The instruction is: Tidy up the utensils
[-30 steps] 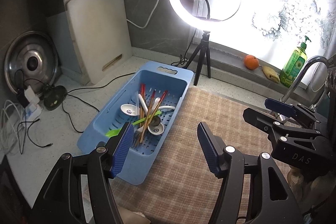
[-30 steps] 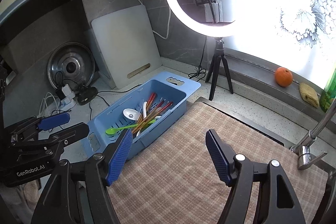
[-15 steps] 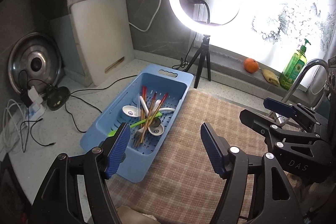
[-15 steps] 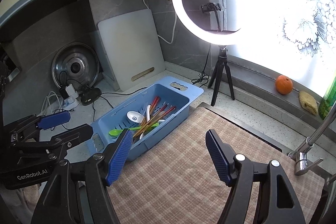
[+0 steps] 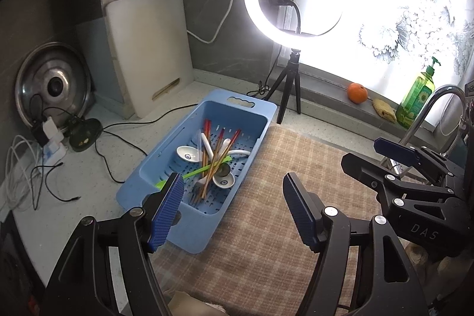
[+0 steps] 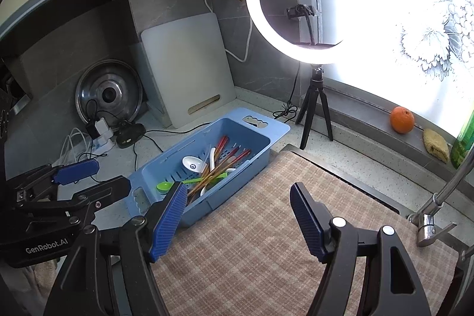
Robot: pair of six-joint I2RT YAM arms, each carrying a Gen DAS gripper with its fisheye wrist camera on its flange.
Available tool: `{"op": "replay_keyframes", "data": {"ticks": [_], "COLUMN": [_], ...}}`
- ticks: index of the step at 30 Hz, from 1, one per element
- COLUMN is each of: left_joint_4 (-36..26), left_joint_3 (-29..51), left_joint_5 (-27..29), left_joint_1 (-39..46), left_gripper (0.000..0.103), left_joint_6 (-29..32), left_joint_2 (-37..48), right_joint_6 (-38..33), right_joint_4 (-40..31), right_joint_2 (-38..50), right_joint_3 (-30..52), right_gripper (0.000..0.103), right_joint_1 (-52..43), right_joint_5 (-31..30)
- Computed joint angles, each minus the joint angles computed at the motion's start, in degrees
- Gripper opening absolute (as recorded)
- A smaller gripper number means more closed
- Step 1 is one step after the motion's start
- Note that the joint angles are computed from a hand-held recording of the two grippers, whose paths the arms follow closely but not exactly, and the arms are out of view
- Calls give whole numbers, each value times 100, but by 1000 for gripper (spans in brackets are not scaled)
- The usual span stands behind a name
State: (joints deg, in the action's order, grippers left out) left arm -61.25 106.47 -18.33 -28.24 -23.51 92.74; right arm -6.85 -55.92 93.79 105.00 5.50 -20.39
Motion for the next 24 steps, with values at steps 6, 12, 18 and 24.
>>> {"op": "replay_keyframes", "data": {"ticks": [6, 12, 18, 24], "left_joint_4": [-15, -38, -31, 0], "left_joint_3": [12, 18, -17, -119], "left_joint_5": [52, 73, 56, 86], "left_joint_1": [14, 12, -33, -21], "left_gripper": [69, 69, 69, 70], "left_joint_6": [0, -4, -65, -132], "left_joint_2": [13, 4, -13, -49], "right_joint_6": [36, 47, 63, 78], "right_joint_4": [-5, -14, -36, -59], "right_joint_2": [-18, -23, -6, 18], "right_joint_3": [-37, -53, -36, -40], "right_gripper": [69, 69, 69, 69], "right_joint_1": [2, -1, 3, -13], "right_joint_5": [7, 25, 18, -10]}}
